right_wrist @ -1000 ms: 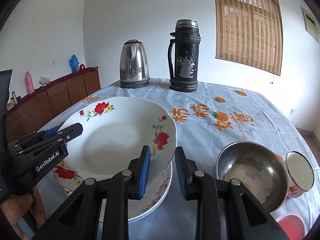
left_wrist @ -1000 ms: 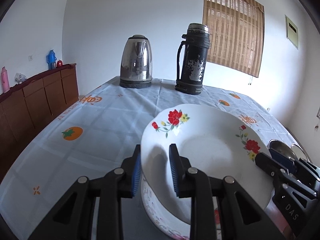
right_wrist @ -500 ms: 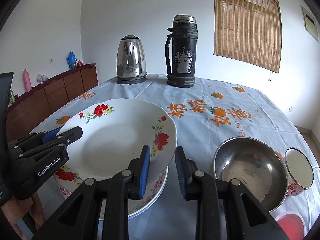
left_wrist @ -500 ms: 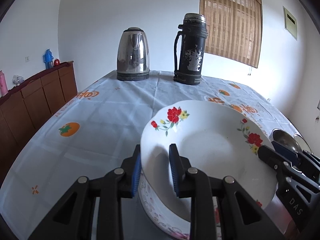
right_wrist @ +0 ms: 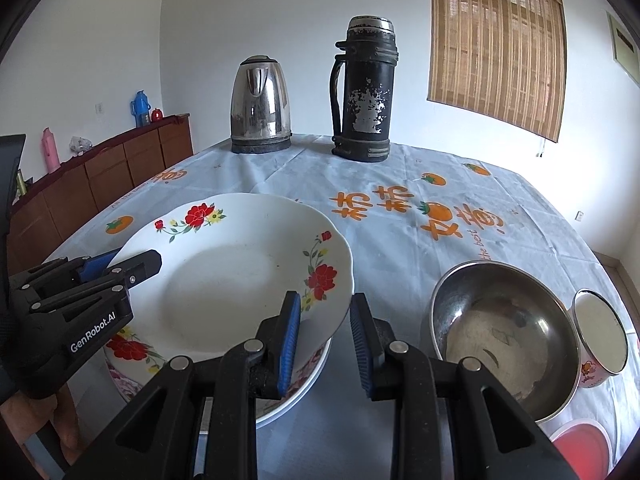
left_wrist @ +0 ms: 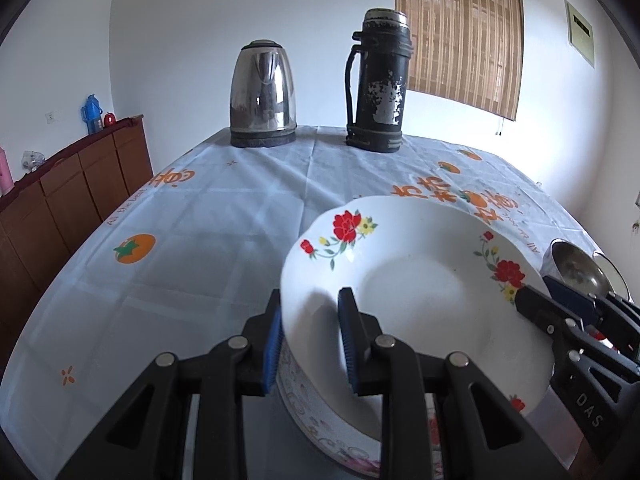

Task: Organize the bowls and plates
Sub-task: 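Lower the red-floral plate onto the pink-floral plate with both tools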

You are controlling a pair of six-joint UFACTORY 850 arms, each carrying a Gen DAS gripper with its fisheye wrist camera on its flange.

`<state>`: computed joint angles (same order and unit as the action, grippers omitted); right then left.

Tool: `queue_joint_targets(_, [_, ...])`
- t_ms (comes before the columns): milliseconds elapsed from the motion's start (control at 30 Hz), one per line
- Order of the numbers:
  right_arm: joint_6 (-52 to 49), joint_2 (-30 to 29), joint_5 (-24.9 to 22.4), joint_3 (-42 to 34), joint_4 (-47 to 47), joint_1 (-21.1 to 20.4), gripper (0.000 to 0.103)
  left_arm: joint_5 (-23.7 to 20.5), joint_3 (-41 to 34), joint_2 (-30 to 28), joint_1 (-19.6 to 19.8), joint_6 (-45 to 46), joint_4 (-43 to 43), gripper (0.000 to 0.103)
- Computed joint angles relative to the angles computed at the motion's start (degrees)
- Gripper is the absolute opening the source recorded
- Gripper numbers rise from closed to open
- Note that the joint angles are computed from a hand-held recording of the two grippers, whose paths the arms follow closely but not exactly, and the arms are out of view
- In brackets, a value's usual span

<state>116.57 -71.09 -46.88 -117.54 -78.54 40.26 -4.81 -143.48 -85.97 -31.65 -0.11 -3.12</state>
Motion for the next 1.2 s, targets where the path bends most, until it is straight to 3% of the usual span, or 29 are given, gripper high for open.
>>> queue_joint_targets(233, [-1.85, -0.30, 0.90, -0.38, 1.43, -0.18, 0.028, -0.52, 0.55, 0.32, 0.25, 7.11, -7.05, 0.024])
queue_joint_targets(567, [-1.89, -0.05, 0.89, 0.25, 1.96, -0.04, 0.028, -1.06, 0.80, 0.47, -0.07, 5.07, -3.62, 0.024])
queue_joint_targets(867, [-2.52, 0.24, 1.36, 0.84, 2.65, -0.05, 0.028, -1.91, 0.73, 0.47, -0.06, 8.16, -6.33, 0.024])
queue_joint_targets(1200, [-4.73, -0.27, 1.46, 0.19, 3.99, -0.05, 0.029, -3.77, -0.29, -0.05, 0.27, 17.46, -15.95, 0.024])
